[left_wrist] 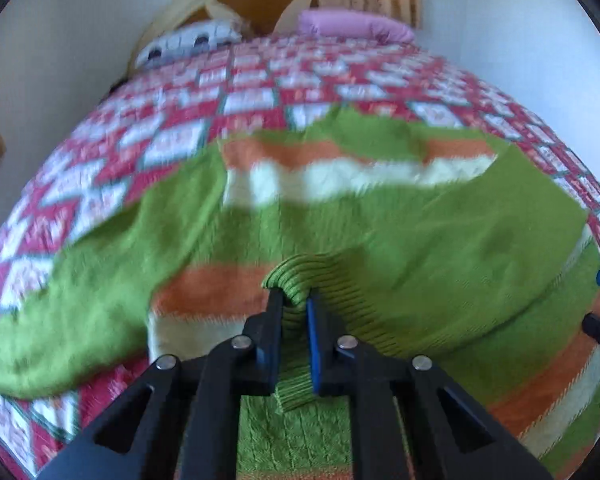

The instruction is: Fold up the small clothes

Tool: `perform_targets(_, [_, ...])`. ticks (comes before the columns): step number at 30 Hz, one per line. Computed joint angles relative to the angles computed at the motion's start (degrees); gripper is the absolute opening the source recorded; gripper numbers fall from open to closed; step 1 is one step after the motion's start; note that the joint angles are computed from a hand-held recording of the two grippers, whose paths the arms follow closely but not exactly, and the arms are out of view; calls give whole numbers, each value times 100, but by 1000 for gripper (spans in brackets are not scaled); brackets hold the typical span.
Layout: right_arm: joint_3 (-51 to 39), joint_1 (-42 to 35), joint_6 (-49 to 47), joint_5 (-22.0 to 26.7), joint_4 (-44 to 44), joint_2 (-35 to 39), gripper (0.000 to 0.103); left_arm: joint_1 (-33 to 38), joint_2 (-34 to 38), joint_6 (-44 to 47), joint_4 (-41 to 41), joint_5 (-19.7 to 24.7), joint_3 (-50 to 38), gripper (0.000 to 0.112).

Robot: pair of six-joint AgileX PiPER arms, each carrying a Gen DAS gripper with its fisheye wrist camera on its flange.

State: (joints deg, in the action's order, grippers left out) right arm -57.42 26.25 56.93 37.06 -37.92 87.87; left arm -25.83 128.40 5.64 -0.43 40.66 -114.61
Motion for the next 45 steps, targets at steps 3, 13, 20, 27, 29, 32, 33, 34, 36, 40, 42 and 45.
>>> perform_targets(3, [159,-35,186,-142,-132,-56,70,34,-211,-65,185,-333,115,12])
perform_targets(13, [-887,-226,682,1258,-1016,741,71,1,710,-717,1183,70,-937,12])
perform_targets(20, [-1397,-1308,682,1139,-483,1215,72,-29,802,-963,1389,224,-1040,14])
perform_targets(27, [-1063,-1295,639,1188,-457,967,76,124,896,-974,1048,262,-1186,14])
perform_targets(29, [-1047,-1475,523,1069,-158,962,79,70,868,-1065,1220,239,-1124,20])
perform_targets(32, [-949,-1632,480,954,256,781,81,21,551,-1177,1396,-7,-633,69])
perform_targets(33, [-932,-1545,605,1063,180,721,81,44,387,-1135,1336,-208,-358,79])
perform_targets(34, [-913,-1464,698,1165,108,667,81,39,133,-1183,1431,-526,85,80])
perform_targets(36, [-844,-1154,1068,1533,-274,479,81,0,-135,-1261,1683,-880,559,86])
perform_targets(40, [-1035,-776,1605,1984,-1035,324,81,-94,-404,-1847,2405,-1231,1015,94])
perform_targets(42, [-1186,-915,1454,1389,-1038,346,81,-112,-412,-1813,2315,-1184,980,94])
perform_targets(45, [-1827,-1106,610,998,-610,992,81,-119,-448,-1837,2242,-1131,990,94])
